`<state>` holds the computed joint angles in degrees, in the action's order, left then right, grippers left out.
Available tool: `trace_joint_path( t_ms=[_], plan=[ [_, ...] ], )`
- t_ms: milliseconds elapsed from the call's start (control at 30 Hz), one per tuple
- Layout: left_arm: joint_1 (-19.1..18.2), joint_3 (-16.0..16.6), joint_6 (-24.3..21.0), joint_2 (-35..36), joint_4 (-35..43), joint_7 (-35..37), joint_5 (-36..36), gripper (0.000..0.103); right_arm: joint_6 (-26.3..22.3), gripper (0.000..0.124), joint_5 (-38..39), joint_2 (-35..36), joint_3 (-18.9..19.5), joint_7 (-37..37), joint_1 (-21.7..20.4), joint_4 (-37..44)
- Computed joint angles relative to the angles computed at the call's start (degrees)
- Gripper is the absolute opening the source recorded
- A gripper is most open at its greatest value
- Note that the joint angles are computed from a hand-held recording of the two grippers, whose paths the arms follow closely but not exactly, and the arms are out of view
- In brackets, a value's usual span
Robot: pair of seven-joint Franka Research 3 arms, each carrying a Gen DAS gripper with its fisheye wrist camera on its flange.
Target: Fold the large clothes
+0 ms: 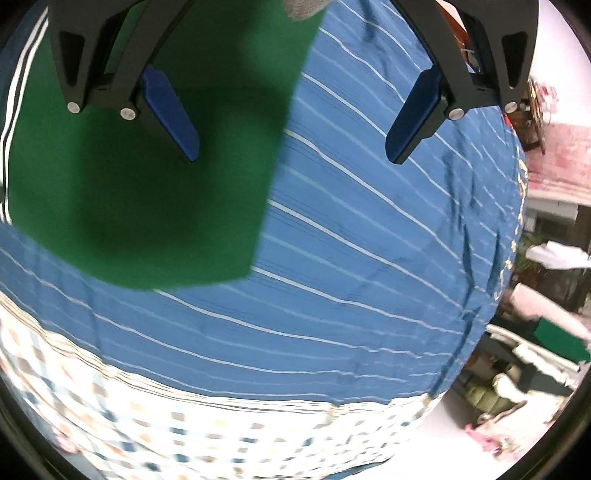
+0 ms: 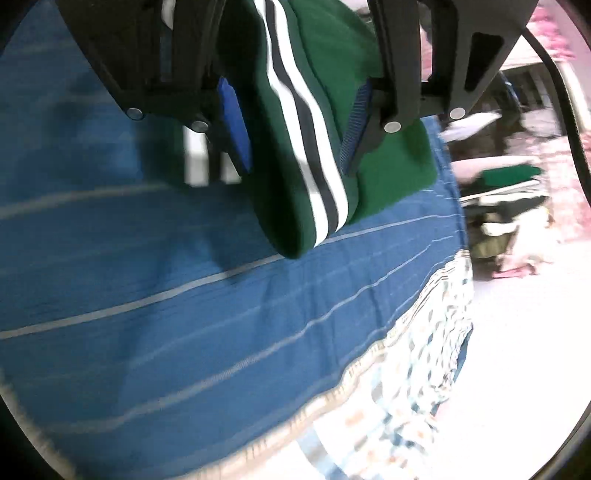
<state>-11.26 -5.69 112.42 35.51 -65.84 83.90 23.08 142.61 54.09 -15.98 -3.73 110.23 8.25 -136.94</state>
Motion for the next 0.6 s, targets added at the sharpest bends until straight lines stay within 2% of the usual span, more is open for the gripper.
trace_joint_path(
  t_ms=[33,67,100,133,167,200,300,367,400,500,600],
  plan=[
    [0.0,0.3,0.0,0.5,0.8,-0.3,0.3,0.103,-0.2,0.050,3.0,1.7,-0.8,-2.4,0.7,0.7],
    [0.0,0.6,0.2,1.0,1.6,-0.5,0.7,0.103,0.8,0.040,4.4,3.9,-0.5,-3.9,1.2,2.2],
    [0.0,0.9,0.4,1.1,1.8,-0.7,1.0,0.103,1.2,0.004,4.6,4.6,-0.1,-5.0,1.3,2.9],
    [0.0,1.0,0.7,1.1,1.7,-0.8,1.4,0.103,0.5,0.003,2.7,5.0,0.4,-4.8,1.0,3.9],
    [0.1,1.1,0.8,1.1,1.7,-0.7,1.5,0.103,2.2,0.003,-0.9,3.8,1.6,-2.2,0.6,3.1],
    [0.3,1.1,0.8,1.1,1.6,-0.5,1.5,0.103,2.9,0.002,-5.8,2.2,2.8,2.4,-0.2,2.7],
    [0.6,1.3,1.3,0.1,-0.3,0.1,2.4,0.103,4.9,0.002,-13.1,-3.8,4.6,15.9,-2.7,-2.2],
    [1.0,1.2,1.3,-0.7,-1.8,0.4,2.4,0.103,3.5,0.002,-18.0,-4.4,5.0,21.2,-3.5,-3.6],
    [1.2,1.2,1.0,-0.9,-2.0,0.7,2.4,0.103,3.0,0.002,-17.9,-4.2,4.4,21.3,-2.8,-4.0],
    [1.9,1.1,1.8,-2.8,-4.6,0.7,2.4,0.103,0.1,0.003,-12.6,-1.9,0.9,14.9,0.3,-2.3],
    [2.8,0.8,2.3,-4.6,-7.2,0.8,2.0,0.103,-3.9,0.030,-13.8,-4.7,0.6,14.9,-0.7,-2.0]
  ],
)
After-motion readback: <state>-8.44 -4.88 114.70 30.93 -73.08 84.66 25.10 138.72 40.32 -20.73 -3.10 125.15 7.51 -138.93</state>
